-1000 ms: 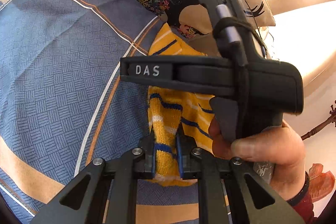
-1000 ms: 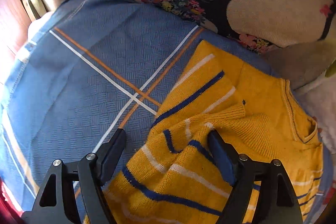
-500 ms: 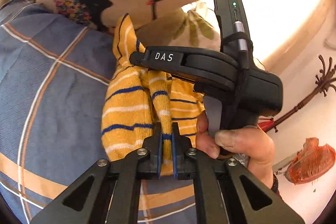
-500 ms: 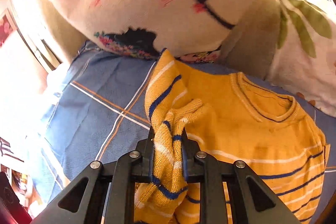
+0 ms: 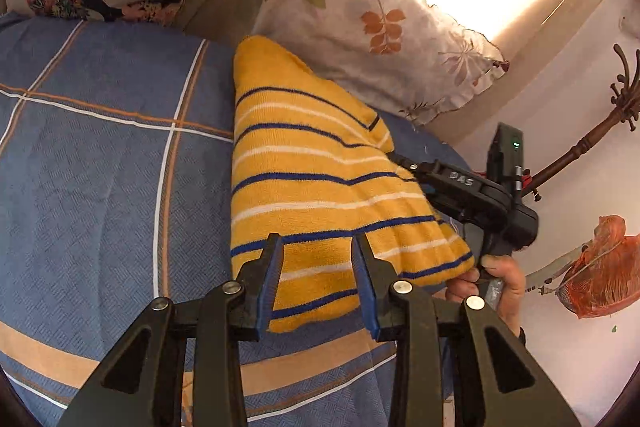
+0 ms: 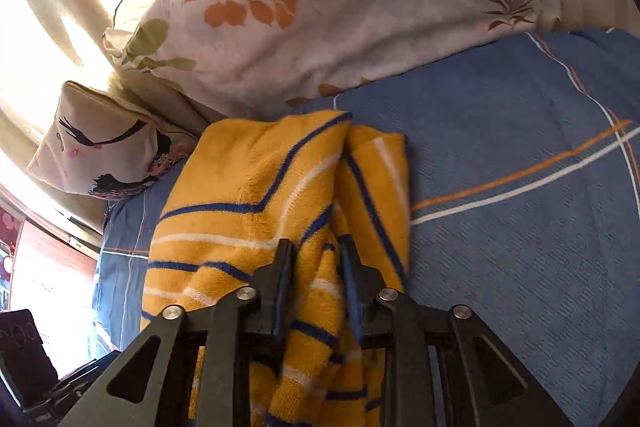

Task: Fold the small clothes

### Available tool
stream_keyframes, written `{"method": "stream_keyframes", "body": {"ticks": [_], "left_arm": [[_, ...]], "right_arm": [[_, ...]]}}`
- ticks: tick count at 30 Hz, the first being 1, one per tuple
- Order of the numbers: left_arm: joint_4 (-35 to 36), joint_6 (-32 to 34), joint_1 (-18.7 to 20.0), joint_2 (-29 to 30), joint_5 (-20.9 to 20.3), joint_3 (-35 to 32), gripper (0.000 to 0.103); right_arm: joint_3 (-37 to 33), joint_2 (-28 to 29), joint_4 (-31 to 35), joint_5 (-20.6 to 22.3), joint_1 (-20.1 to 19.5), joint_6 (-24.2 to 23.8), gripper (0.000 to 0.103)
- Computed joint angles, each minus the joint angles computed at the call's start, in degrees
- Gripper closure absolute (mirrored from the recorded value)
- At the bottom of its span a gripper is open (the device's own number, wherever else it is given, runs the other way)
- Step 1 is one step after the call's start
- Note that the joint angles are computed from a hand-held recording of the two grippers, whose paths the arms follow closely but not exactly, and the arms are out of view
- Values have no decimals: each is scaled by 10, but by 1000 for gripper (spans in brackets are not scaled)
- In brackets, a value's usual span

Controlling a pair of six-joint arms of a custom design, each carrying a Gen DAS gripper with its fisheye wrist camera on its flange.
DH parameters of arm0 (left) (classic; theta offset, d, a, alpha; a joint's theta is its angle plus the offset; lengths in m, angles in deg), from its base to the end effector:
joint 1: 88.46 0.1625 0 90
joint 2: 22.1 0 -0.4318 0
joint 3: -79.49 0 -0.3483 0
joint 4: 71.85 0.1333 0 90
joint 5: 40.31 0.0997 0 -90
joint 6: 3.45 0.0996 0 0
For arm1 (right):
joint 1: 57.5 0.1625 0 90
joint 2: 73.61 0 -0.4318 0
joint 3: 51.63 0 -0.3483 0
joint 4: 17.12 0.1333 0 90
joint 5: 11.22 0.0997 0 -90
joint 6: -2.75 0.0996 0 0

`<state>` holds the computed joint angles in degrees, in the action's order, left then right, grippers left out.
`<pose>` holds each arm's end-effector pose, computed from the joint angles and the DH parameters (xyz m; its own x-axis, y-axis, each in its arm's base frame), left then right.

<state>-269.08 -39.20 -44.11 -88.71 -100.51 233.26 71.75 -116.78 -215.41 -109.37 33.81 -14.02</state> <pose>-0.0953 -0.3488 0.1640 -0.9837 0.0232 -0.1783 0.1194 0.8258 -0.5512 0.1308 -0.5057 0.0746 -0.9432 -0.2123 0.2556 -0.3053 0.8573 -0.4146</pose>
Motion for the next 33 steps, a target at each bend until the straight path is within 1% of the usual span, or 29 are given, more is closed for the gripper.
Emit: {"method": "stream_keyframes", "body": {"ticks": [1,3,5,6,7,9,10,11,12,13,15,16,17,18,19,20,21,22,23,24,25,27,29,31,33], "left_arm": [[2,6,6,11,-2,-10,70],[0,28,21,40,-5,-37,70],[6,41,33,67,-12,-59,70],[11,50,44,82,-24,-71,70],[22,55,53,91,-37,-81,70],[34,47,53,102,-35,-87,70],[34,49,48,97,-37,-85,70],[25,56,45,87,-49,-78,70],[9,61,42,77,-58,-67,70],[-1,62,37,65,-51,-58,70],[-6,60,31,40,-17,-42,65],[-4,57,35,28,-5,-38,60],[-4,52,47,21,0,-39,59],[-2,42,63,14,-6,-40,59],[-7,36,82,9,-22,-42,59],[-16,33,97,7,-37,-41,59],[-24,30,104,7,-41,-40,59],[-27,28,105,6,-36,-38,59],[-29,28,104,5,-29,-37,59],[-30,31,102,5,-25,-36,59],[-28,35,101,2,-21,-36,58],[-26,45,100,-2,-15,-35,55],[-21,60,109,-2,-17,-43,46],[-20,77,128,8,-36,-57,41],[-22,101,153,25,-77,-78,35]], "right_arm": [[11,-10,-18,0,-3,-1,53],[36,-18,-66,3,-4,-9,53],[49,-31,-87,10,0,-19,53],[48,-32,-86,17,-1,-20,47],[47,-36,-78,22,-1,-19,35],[43,-34,-73,20,-2,-15,24],[41,-28,-77,13,-3,-11,23],[39,-23,-76,9,-5,-6,23],[41,-19,-77,14,-13,-2,23],[45,-18,-78,27,-21,0,23],[54,-19,-83,55,-30,-9,23],[56,-19,-83,64,-29,-19,23],[55,-19,-79,69,-25,-30,23],[53,-17,-75,68,-19,-40,23],[48,-13,-70,66,-12,-48,24],[41,-9,-59,63,-6,-52,25],[32,-5,-33,65,-1,-57,41],[19,-3,9,71,1,-64,70],[9,2,38,65,4,-67,76],[6,5,44,61,6,-71,78],[12,4,33,64,5,-79,81],[32,-9,7,69,2,-91,83],[52,-20,-29,50,-1,-92,83],[62,-17,-59,12,-2,-92,83],[60,-9,-56,-16,-4,-94,81]]}}
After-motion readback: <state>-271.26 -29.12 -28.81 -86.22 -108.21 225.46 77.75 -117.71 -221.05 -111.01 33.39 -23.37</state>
